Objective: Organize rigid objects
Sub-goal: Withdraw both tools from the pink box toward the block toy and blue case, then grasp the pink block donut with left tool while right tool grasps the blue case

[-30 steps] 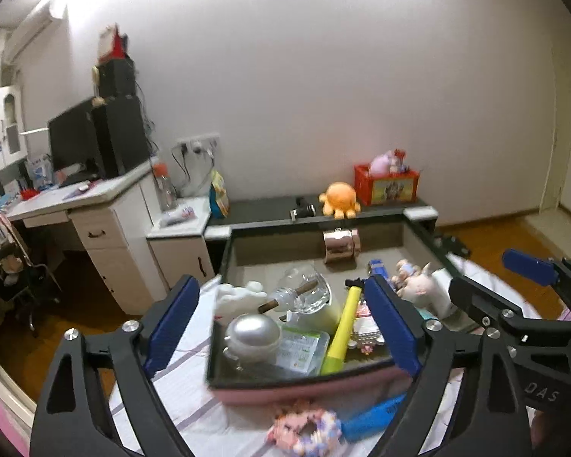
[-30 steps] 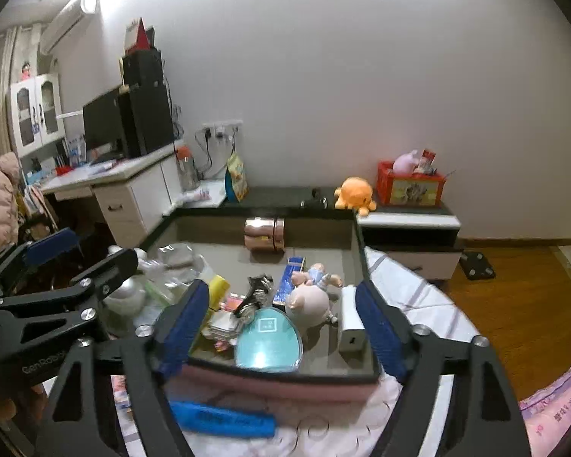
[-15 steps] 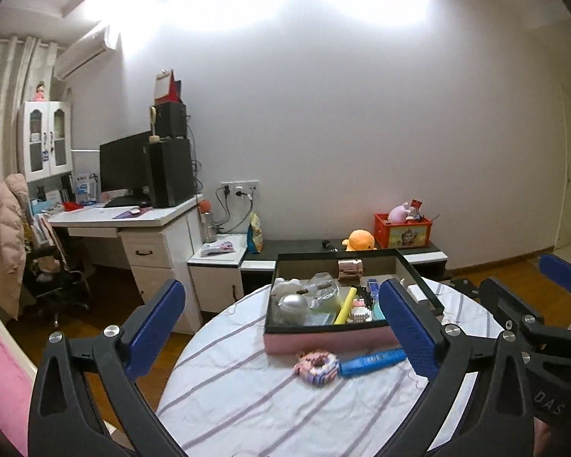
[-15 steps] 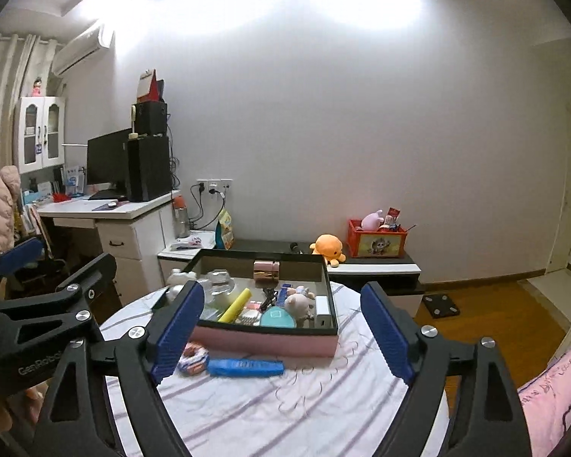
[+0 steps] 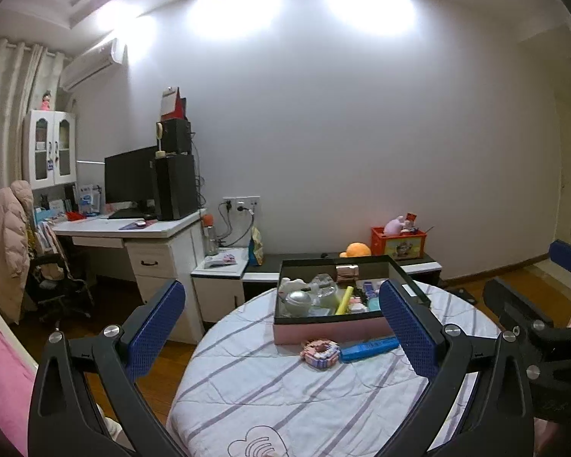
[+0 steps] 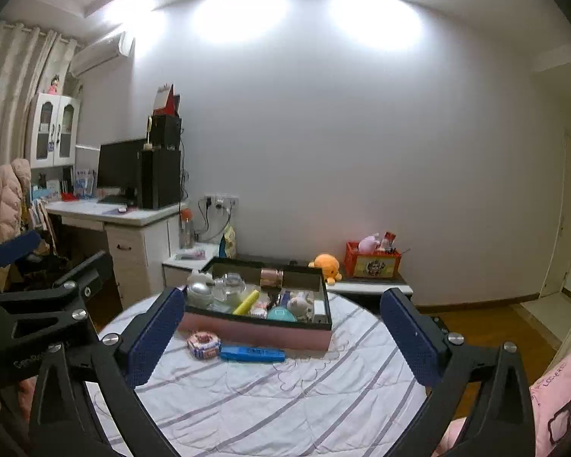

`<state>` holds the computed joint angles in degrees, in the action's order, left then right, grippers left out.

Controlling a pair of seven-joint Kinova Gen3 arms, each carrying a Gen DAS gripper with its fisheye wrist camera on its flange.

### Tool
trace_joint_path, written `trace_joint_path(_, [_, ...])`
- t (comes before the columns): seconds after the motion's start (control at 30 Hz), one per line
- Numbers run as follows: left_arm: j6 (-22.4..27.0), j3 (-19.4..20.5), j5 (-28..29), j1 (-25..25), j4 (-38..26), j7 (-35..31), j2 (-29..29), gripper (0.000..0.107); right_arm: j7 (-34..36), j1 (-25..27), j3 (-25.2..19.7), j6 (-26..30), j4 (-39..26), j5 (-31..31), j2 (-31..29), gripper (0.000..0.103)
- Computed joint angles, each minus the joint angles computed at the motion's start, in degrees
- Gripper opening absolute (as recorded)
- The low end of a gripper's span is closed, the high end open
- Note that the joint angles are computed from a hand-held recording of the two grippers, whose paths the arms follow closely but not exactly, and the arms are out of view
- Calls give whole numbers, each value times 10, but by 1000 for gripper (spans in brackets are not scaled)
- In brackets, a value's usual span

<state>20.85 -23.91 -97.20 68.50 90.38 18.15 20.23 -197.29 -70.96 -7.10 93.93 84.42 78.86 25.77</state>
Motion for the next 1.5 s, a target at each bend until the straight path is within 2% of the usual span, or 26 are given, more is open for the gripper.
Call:
trace_joint_path(0.17, [15, 36, 32, -23, -11, -54, 4, 103, 2, -8, 0, 13, -3, 7, 1, 103])
trace_joint_path(0.33, [2, 64, 136, -52, -32, -164, 5, 103, -10, -3, -2, 5, 7, 2, -2, 103])
trace_joint_path(0.4, [4, 105, 170, -89, -40, -210, 8, 103, -8, 2, -3, 2, 5, -3, -1, 103])
trace_joint_path(0.63, [-7, 291, 312, -263, -68, -373, 38, 103, -9, 39, -4, -54, 17, -38, 1, 103])
trace_joint_path(0.8, [74, 424, 390, -356, -128, -490, 97, 103, -3, 80, 0, -130, 27, -78, 5, 103])
trace_joint_path(0.87, [106, 459, 421, -379, -161, -536, 124, 103, 11, 102, 4, -162, 24, -102, 11, 103])
trace_joint_path(0.97, [139, 459, 483, -378, -213, -606, 157, 103, 29, 129, 14, -207, 19, -135, 18, 103])
trace_joint_path(1.03, [174, 492, 505, -392, -263, -653, 190, 103, 44, 150, 20, -236, 13, -165, 19, 103])
trace_joint_path(1.17, [229, 505, 556, -381, -369, -746, 250, 103, 58, 161, 37, -249, 11, -194, 22, 103])
trace_joint_path(1.3, [272, 487, 641, -361, -475, -838, 305, 103, 66, 185, 45, -281, 24, -221, 15, 103])
trace_joint_path(1.4, [306, 445, 711, -336, -555, -888, 340, 103, 71, 200, 49, -307, 31, -234, 13, 103])
trace_joint_path(1.47, [331, 407, 739, -316, -608, -896, 361, 103, 78, 207, 52, -319, 33, -240, 13, 103])
trace_joint_path(1.5, [347, 402, 740, -311, -635, -892, 373, 103, 82, 210, 54, -325, 34, -242, 13, 103])
